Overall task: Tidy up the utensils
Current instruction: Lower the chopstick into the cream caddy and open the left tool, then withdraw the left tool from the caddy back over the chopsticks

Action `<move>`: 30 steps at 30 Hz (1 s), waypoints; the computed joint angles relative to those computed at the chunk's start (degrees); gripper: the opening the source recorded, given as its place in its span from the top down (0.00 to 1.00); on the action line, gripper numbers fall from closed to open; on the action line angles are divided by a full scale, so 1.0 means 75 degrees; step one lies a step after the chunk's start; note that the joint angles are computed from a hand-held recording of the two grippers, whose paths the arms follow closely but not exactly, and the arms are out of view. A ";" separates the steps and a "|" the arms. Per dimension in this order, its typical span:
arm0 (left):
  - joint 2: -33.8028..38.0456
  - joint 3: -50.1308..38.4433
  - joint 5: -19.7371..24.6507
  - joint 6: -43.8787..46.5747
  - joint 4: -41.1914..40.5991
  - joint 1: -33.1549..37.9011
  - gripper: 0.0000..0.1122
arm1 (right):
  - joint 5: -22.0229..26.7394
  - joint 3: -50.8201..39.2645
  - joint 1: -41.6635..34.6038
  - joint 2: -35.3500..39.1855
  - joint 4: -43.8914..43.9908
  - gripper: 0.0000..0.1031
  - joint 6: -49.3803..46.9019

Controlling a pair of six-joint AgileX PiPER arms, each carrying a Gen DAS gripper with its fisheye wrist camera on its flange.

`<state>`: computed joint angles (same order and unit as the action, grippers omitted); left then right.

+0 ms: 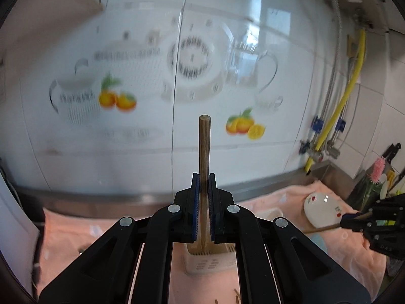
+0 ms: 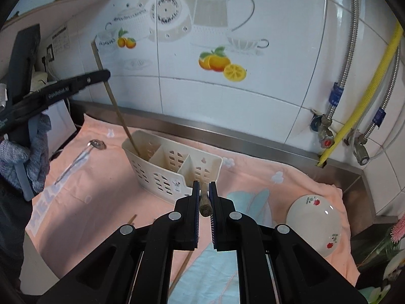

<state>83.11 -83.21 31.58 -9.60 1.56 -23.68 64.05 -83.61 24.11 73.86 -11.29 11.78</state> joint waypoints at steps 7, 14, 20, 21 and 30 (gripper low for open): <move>0.0451 0.0180 0.0110 0.0493 -0.0533 0.0278 0.95 | 0.0079 -0.0327 -0.0451 0.0635 0.0508 0.93 -0.0440; 0.0537 0.0231 0.0194 0.0780 -0.0931 0.0401 0.93 | -0.0058 -0.0487 -0.0765 0.0947 0.0766 0.93 -0.0493; 0.0287 0.0399 0.0188 0.0844 -0.1029 0.0469 0.83 | -0.0300 -0.0329 -0.0819 0.0695 0.0773 0.86 -0.0373; 0.0192 0.0468 0.0162 0.0703 -0.0876 0.0442 0.78 | -0.0335 -0.0302 -0.0821 0.0621 0.0757 0.81 -0.0332; -0.1324 0.1644 0.0153 0.0635 -0.0851 0.0418 0.73 | -0.0568 0.0501 0.0003 -0.0901 -0.0343 0.69 0.0922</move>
<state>73.18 -70.87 32.73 -4.84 -4.82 -20.55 59.78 -79.85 24.14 67.10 -13.86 18.69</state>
